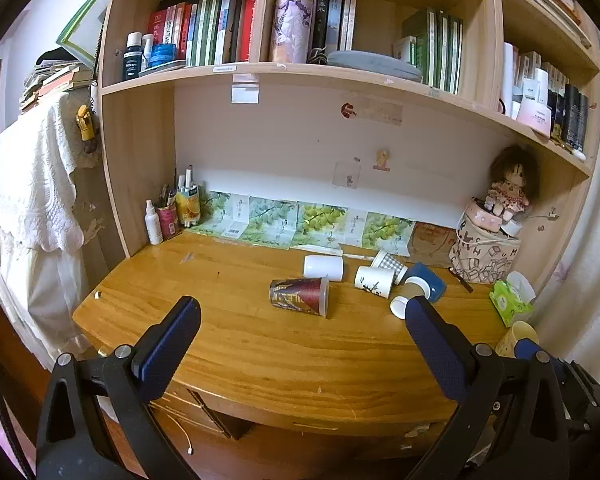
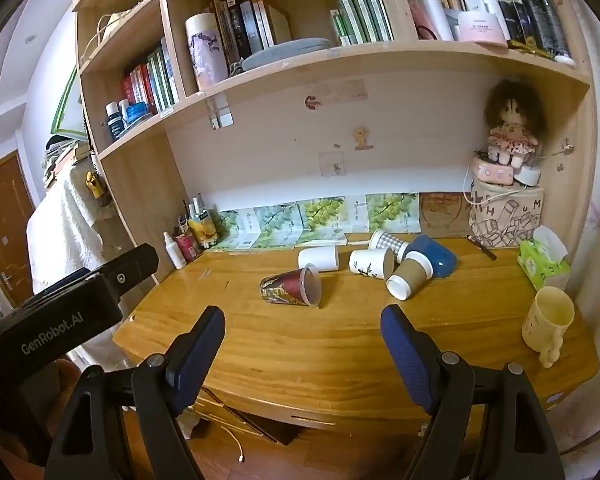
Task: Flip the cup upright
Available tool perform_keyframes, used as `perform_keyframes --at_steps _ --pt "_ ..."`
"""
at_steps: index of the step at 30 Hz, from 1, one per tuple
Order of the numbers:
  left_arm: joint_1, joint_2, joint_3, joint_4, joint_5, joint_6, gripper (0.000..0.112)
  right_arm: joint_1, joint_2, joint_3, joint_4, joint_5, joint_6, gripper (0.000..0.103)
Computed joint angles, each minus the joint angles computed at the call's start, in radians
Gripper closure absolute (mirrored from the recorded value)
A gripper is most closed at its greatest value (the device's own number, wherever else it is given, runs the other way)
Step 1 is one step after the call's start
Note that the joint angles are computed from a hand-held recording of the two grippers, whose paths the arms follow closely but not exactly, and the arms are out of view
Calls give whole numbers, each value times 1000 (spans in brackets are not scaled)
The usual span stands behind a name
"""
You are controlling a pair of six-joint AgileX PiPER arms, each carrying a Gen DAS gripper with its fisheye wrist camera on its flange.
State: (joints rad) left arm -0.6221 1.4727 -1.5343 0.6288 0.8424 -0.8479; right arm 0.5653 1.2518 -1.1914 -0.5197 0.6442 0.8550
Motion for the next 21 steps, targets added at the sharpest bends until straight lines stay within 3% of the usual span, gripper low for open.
perform_keyframes --at_steps 6,15,21 --pt "-68 19 -20 54 93 -75 10 -97 -24 27 219 -34 -215 22" --pt "-122 31 -11 79 171 -160 10 -213 -47 68 482 -52 -483 22" --pt "-138 39 -1 100 187 -208 10 -258 -39 77 575 -77 -594 22"
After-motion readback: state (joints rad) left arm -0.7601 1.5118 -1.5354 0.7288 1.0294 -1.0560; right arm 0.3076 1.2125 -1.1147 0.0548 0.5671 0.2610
